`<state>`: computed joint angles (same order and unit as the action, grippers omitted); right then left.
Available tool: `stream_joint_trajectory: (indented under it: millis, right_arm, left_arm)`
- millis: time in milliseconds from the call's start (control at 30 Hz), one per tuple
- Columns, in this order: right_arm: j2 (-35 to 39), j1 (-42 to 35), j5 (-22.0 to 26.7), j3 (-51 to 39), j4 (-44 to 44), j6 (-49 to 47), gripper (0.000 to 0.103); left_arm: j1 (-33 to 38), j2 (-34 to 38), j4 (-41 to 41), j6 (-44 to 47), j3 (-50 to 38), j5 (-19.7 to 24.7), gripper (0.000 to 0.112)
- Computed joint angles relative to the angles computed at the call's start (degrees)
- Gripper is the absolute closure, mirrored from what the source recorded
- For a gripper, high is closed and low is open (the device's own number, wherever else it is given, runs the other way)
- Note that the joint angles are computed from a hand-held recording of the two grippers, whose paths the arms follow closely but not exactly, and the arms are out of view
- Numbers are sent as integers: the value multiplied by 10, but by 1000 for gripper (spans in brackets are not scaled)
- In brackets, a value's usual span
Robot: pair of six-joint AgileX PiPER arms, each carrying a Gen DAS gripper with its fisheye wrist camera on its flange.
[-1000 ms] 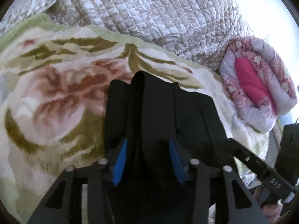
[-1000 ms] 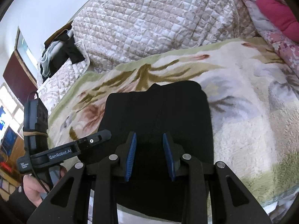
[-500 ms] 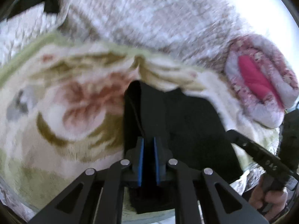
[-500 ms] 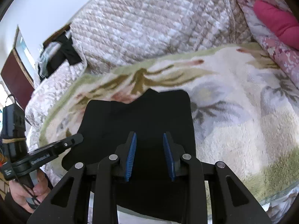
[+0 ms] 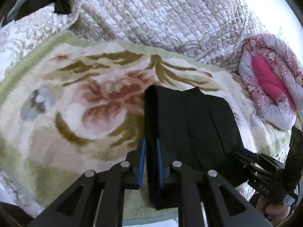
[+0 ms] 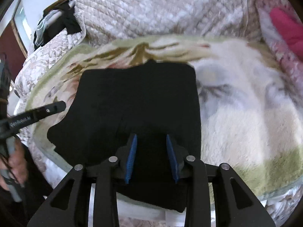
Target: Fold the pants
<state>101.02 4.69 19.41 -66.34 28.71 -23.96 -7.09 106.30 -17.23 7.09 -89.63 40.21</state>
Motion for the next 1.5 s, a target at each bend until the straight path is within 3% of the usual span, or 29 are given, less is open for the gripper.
stream_joint_trajectory:
  millis: [100, 233, 333, 367, 600, 733, 833, 1000, 1167, 1400, 1500]
  right_arm:
    - [-21, 0, -1, 10, 58, -56, 71]
    - [-24, 12, -13, 25, 10, -14, 63]
    - [-17, 18, -22, 32, -15, 8, 61]
    - [-18, 18, -12, 25, -29, 22, 61]
    - [-27, 2, -2, 6, -54, 64, 61]
    - [-1, -38, 54, -50, 20, 9, 62]
    - [39, -46, 90, -120, -17, 32, 72]
    - [129, -53, 148, -252, -50, 64, 72]
    - [212, -66, 194, -346, -44, 101, 72]
    - [173, -94, 157, -269, 68, 9, 66]
    - [158, -115, 175, -241, 124, -32, 59]
  left_arm:
    - [-13, -33, 3, 17, 27, -19, 98]
    - [-42, -38, 13, 21, 42, -15, 96]
    - [-64, -11, 70, -25, 43, -6, 94]
    - [-65, -15, 74, -25, 50, -18, 92]
    - [-47, -5, 83, -50, 6, 14, 90]
    - [-32, 28, 65, -26, -61, 38, 90]
    - [-26, 69, 48, -10, -134, 66, 90]
    - [-29, 151, 20, 16, -258, 104, 90]
    - [-38, 237, 48, -3, -367, 149, 90]
    - [-45, 182, 80, -2, -270, 82, 78]
    - [-48, 156, 102, -18, -233, 64, 70]
